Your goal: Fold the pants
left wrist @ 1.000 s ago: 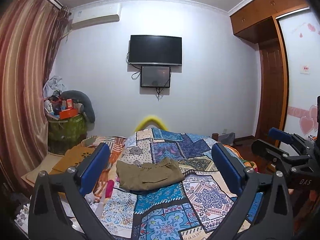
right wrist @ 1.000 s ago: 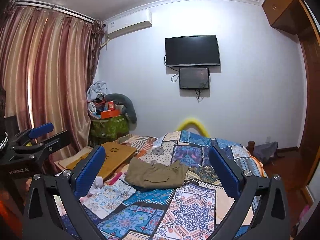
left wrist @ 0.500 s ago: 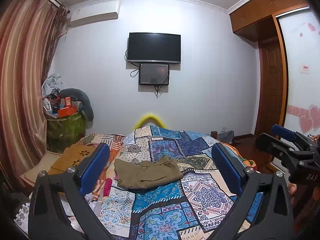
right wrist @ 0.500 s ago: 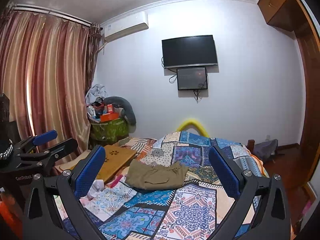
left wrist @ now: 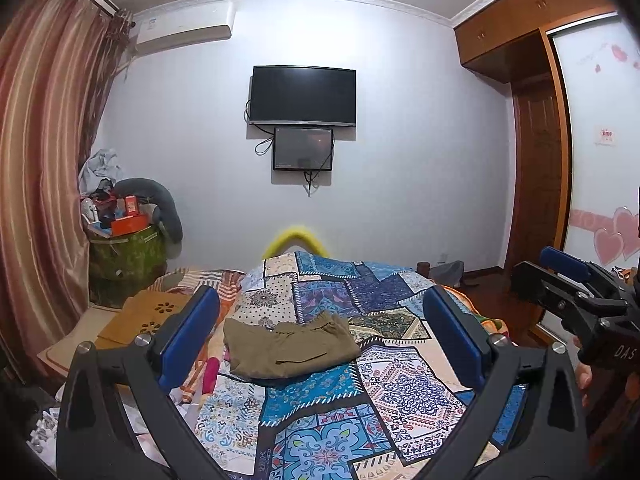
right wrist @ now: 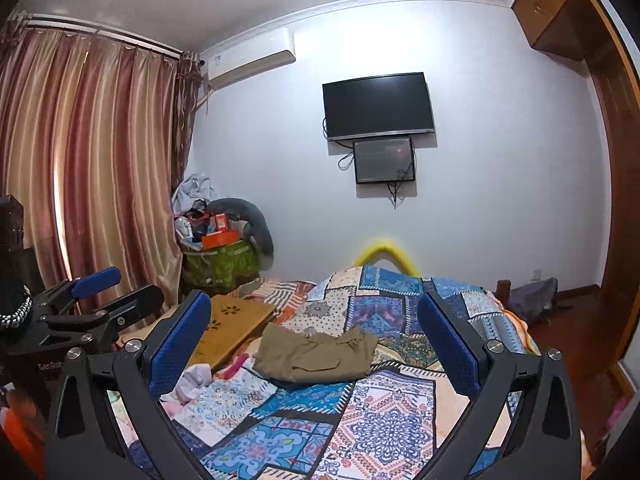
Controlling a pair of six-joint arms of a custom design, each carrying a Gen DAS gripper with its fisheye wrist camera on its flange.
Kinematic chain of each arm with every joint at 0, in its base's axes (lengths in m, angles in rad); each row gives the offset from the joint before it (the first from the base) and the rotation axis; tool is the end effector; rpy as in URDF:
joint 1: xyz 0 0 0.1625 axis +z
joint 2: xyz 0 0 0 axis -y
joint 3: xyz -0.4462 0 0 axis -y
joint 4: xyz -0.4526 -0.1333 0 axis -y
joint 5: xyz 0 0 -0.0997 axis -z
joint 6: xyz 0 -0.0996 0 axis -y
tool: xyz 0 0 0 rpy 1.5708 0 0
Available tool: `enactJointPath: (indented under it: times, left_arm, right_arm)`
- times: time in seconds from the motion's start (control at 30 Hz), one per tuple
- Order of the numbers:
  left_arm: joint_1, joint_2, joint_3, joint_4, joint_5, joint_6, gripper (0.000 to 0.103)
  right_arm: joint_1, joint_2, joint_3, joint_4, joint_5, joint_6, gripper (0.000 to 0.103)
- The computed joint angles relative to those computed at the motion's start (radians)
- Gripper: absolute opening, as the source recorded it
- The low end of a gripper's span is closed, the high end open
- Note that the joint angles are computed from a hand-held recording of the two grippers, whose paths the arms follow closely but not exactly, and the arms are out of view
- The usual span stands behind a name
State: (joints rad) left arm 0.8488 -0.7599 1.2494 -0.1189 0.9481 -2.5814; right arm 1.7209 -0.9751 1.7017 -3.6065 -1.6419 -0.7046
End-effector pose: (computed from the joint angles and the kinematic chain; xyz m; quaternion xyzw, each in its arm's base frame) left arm -0.3601 -0.6985 0.1348 0.3312 0.7331 -0.5562 0.2085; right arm 0.2310 -0.6835 0.3018 0.3089 -0.7305 0.5775 0.1937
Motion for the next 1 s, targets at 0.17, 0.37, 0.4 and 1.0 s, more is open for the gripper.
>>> enactJointPath:
  times: [0.17, 0.37, 0.4, 1.0]
  left_arm:
    - [0.0, 0.001, -0.001, 0.004, 0.0, -0.002, 0.103]
    - [0.001, 0.001, -0.005, 0.015, 0.002, -0.01, 0.103]
    - [0.001, 0.002, -0.007, 0.015, 0.002, -0.009, 0.103]
    - [0.011, 0.018, -0.041, 0.075, 0.013, -0.052, 0.103]
  right_arm:
    - [-0.001, 0.0, -0.001, -0.001, -0.001, 0.003, 0.103]
    - [-0.002, 0.0, 0.0, -0.003, 0.0, 0.003, 0.103]
    - [-0.002, 0.001, 0.0, -0.005, -0.002, 0.002, 0.103]
    - [-0.006, 0.002, -0.003, 0.004, -0.005, 0.005, 0.103]
